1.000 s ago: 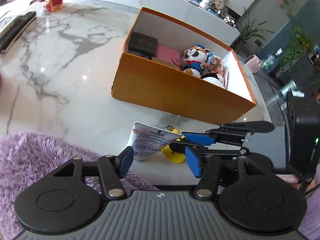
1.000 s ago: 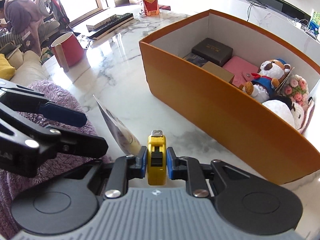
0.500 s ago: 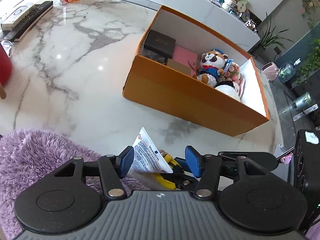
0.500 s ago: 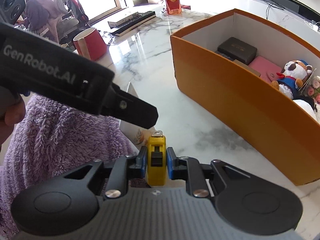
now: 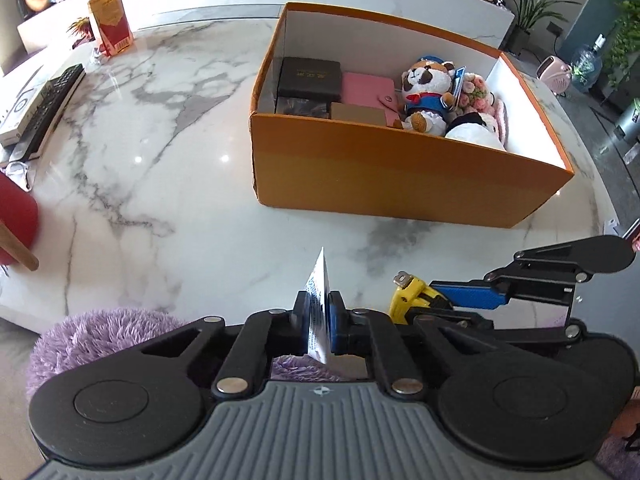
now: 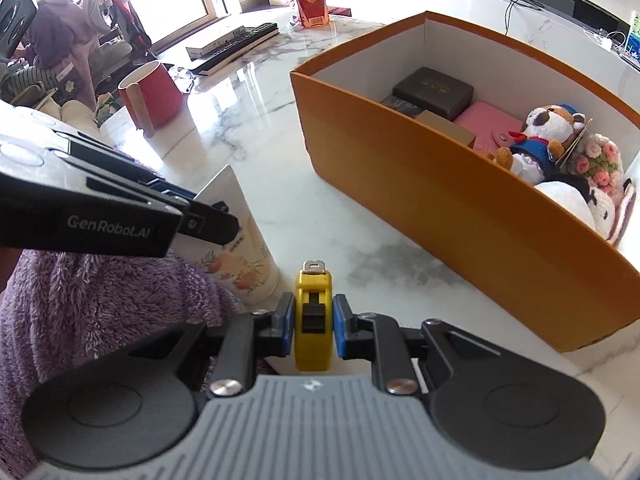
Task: Organize objects
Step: 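Lift the Vaseline tube with left tool while right tool carries the tape measure toward the box, then lower the Vaseline tube into the box with left tool while right tool lowers the tape measure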
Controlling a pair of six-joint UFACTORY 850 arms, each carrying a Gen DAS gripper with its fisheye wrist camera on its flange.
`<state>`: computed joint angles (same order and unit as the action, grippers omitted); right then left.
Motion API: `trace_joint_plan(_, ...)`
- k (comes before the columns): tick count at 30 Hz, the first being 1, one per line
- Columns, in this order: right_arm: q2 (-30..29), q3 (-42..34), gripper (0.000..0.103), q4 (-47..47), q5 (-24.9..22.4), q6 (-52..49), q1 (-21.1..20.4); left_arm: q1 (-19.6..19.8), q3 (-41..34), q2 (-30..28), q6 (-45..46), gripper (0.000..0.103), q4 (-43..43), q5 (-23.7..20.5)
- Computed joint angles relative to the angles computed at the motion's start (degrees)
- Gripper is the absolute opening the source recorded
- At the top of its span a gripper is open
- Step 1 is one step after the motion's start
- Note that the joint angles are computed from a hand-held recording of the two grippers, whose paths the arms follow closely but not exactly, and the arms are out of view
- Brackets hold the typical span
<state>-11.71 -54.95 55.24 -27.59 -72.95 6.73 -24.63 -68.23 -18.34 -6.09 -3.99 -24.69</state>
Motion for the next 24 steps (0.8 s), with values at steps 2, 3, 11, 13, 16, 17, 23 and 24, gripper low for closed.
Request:
trace_joint_plan(2,0.4,0.1,0.021,0.0,0.0,-0.2,-0.5,-0.1,0.1,0.1,2.3,0.010,-0.4,0.1)
trace_joint_plan(3,0.7,0.1,0.021,-0.2,0.0,-0.1,-0.8,-0.1,0.1,0.2,3.8,0.010,-0.7,0.3)
trace_joint_plan(11,3.6,-1.9,0.021,-2.6,-4.0,2.0,-4.8,1.1,-2.4,2.2,27.4,0.009,-17.5,-2.1)
trace_joint_plan(13,4.2,-3.3,0.021,-2.8,-5.8,2.5,-6.2,1.5,-4.1,2.4,32.5,0.010,-21.7,-3.0)
trace_joint_plan(16,4.8,-5.7,0.021,-2.0,-7.3,2.7,-8.2,1.9,-7.6,2.0,39.3,0.010,-26.9,-3.8)
trace_joint_plan(17,4.9,-6.5,0.021,-1.3,-7.6,2.5,-8.8,2.1,-9.0,1.5,41.9,0.010,-29.0,-4.1)
trace_joint_plan(23,2.8,-12.4,0.021,2.3,-6.1,1.5,-10.8,1.8,-19.3,-4.6,50.4,0.010,-33.2,-7.4)
trace_joint_plan(24,1.8,-13.6,0.021,2.4,-5.8,1.6,-10.8,1.5,-21.2,-6.1,50.0,0.010,-32.0,-8.0)
